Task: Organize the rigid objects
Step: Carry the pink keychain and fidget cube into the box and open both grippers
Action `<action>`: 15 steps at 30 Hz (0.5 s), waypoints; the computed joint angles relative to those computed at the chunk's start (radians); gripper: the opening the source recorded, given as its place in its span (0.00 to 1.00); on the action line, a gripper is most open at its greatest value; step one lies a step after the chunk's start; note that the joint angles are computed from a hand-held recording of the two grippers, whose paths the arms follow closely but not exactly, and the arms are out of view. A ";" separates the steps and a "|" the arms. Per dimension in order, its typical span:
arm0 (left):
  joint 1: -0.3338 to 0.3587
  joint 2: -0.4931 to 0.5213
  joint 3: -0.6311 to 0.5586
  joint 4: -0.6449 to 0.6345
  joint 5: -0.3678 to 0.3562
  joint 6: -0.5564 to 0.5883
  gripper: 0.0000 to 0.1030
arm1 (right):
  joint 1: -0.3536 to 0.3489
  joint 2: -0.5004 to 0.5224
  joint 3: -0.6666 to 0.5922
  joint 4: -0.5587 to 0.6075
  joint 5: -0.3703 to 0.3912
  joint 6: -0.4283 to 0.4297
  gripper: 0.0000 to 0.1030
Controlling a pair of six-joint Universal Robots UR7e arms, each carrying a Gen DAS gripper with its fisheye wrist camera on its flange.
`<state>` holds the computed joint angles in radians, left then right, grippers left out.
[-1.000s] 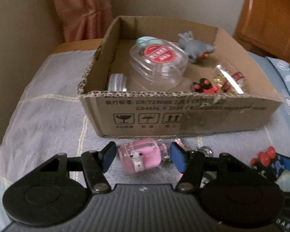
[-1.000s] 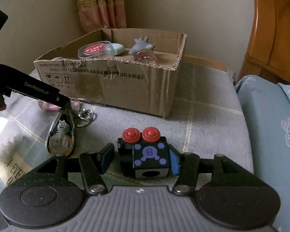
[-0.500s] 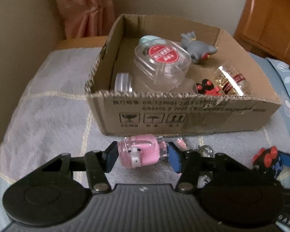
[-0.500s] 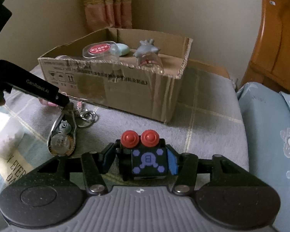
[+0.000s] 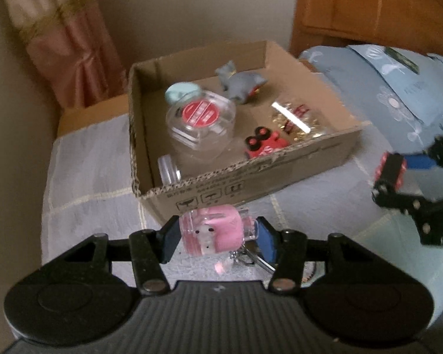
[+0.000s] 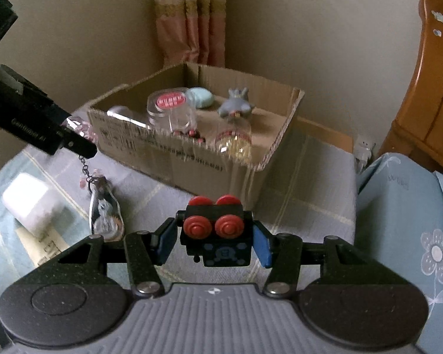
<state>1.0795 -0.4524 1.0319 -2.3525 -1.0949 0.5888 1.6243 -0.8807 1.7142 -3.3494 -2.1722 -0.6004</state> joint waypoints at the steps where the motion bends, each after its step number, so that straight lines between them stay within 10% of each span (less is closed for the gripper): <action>1: -0.003 -0.004 -0.003 0.011 -0.004 0.008 0.52 | 0.003 -0.005 -0.002 0.009 0.002 -0.001 0.58; 15: -0.037 -0.012 -0.080 0.042 -0.070 0.052 0.52 | 0.031 0.016 -0.149 0.090 0.003 -0.066 0.58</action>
<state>1.0426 -0.4649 0.9515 -2.3100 -1.1651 0.6411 1.6549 -0.8649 1.5655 -3.2595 -2.1693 -0.6660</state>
